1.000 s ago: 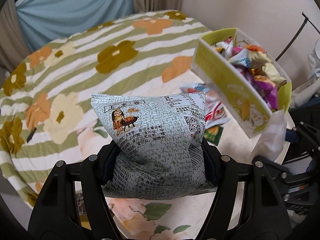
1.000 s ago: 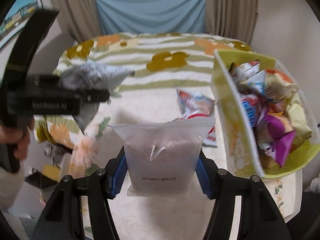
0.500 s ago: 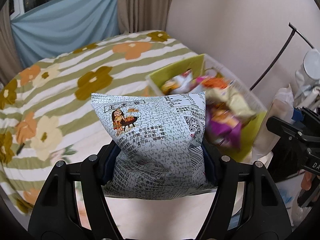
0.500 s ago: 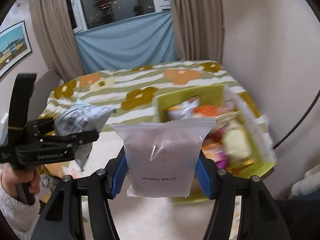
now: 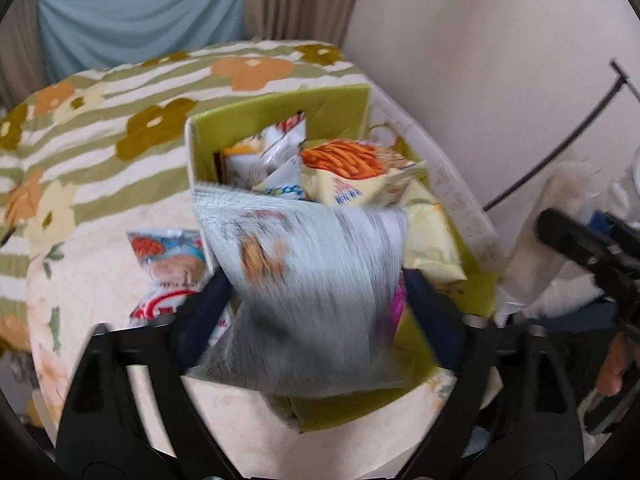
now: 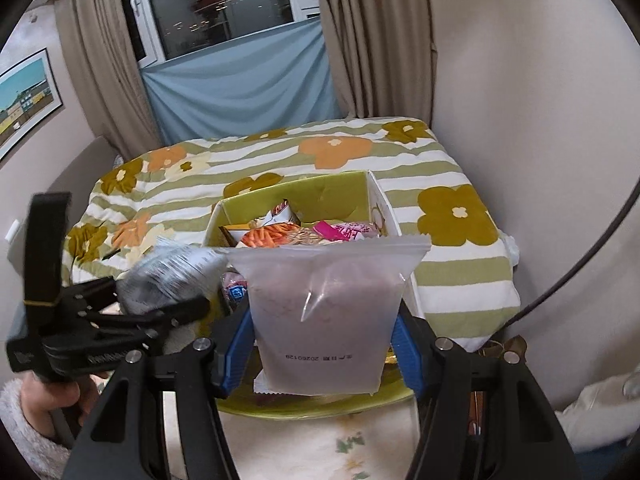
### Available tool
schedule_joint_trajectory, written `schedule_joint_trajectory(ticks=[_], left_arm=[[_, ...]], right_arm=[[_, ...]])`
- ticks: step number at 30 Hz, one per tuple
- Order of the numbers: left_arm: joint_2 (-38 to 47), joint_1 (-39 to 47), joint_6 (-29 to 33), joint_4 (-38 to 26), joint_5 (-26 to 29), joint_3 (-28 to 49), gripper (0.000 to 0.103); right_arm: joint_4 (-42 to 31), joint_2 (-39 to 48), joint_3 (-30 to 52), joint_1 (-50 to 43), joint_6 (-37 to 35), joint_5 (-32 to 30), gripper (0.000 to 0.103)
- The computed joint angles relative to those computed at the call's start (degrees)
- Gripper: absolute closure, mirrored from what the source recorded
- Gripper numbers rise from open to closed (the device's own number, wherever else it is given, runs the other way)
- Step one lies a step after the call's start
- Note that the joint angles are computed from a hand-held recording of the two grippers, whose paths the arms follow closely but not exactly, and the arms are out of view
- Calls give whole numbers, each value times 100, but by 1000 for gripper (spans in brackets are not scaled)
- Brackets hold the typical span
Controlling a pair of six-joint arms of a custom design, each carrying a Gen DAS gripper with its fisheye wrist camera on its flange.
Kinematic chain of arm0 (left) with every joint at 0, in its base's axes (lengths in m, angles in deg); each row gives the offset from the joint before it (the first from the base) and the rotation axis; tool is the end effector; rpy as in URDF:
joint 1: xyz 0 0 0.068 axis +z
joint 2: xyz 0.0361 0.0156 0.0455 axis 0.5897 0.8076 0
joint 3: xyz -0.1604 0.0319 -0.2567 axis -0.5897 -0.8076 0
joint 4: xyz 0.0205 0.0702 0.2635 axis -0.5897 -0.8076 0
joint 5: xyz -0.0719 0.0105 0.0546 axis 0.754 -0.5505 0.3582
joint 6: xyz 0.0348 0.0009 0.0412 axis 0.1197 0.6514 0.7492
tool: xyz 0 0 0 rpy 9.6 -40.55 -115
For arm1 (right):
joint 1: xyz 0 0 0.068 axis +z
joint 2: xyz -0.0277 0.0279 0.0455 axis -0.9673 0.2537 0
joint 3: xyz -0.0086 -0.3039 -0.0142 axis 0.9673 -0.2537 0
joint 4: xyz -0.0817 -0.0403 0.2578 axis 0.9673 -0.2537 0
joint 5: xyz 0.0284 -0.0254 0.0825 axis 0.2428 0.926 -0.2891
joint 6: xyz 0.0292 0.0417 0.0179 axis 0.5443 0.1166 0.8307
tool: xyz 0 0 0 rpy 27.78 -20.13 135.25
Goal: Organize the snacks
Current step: 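Carry both bags over the yellow-green box and open both grippers to drop them, then move both tools back toward the red-white bag and green packet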
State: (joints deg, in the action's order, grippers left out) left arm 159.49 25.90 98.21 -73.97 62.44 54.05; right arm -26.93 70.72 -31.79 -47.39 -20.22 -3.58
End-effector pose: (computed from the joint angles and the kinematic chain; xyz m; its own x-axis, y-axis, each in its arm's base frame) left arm 0.3599 -0.0808 0.2611 -0.6347 0.5709 -0.5207 0.7317 0.6608 -0.1674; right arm 0.2125 0.0948 0.3027 -0.6334 0.4336 -0.6410 0.4241 0.8873 0.1812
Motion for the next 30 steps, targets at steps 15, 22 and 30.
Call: schedule_joint_trajectory(ticks=[15,22,30], left_arm=[[-427,927,-363,129,-75,-313,5],[-470,1249,-425,56,-36,-259,5],[-462,1602,-300,57,-101,-460,5]], right_arm=[[1166,-24,-374,-642,-1341,-1367,45],[1150,597,-58,-624,-1782,-1795,45],[1390,559,-392,-554,-1574,-1657,13]])
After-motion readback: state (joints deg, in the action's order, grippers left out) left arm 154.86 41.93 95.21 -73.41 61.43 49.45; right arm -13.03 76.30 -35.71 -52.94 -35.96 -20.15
